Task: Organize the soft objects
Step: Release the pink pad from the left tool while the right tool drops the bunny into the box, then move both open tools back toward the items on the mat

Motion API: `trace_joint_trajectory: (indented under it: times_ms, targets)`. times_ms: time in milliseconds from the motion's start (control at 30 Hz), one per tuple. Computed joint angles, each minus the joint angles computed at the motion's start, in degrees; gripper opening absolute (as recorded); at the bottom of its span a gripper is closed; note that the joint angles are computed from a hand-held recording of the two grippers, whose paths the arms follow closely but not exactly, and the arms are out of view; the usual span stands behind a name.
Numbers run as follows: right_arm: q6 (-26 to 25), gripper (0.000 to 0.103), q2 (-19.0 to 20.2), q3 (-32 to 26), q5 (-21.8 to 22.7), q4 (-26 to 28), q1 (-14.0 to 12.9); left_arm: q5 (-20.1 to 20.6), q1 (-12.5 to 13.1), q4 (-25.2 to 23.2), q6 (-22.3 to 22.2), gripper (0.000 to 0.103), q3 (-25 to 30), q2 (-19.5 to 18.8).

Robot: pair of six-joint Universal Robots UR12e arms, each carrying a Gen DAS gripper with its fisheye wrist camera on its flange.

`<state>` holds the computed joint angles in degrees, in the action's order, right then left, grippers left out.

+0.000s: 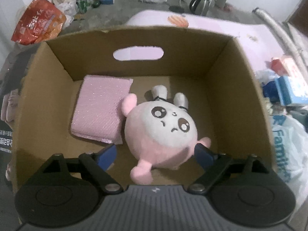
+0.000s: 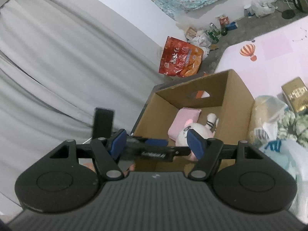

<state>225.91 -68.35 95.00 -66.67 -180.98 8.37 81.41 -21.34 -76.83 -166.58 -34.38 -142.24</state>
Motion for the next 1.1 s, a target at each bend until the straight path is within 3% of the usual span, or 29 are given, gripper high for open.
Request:
trace_joint_trajectory:
  times_ms: [100,167,500,667,800,900,1100]
  targets:
    - [0.9,0.07,-0.1,0.6,0.3,-0.6,-0.2,0.4,-0.4,-1.8,0.0,0.087,2.5,-1.6]
    - [1.6,0.07,-0.1,1.0,0.4,-0.9,-0.3,-1.3,-0.3,-2.1,-0.1,0.083,2.9,-2.1]
    - [4.0,0.07,0.0,1.9,1.2,-2.3,-0.9,-1.1,-0.5,9.8,-3.7,0.075,-4.7,1.0]
    - [5.0,0.07,-0.2,2.5,1.1,-2.6,-1.2,-4.0,0.3,16.7,-9.0,0.075,-6.7,1.7]
    - [5.6,0.07,-0.4,3.1,0.8,-3.2,-1.3,-4.4,0.3,21.5,-9.8,0.075,-7.6,1.7]
    - [6.2,0.07,-0.6,3.8,0.6,-4.1,-1.3,-3.7,0.0,21.6,-9.3,0.076,-7.7,1.3]
    - [6.1,0.07,-1.4,4.7,0.2,-3.7,-1.5,3.4,-1.4,16.5,-4.5,0.08,-6.6,0.6]
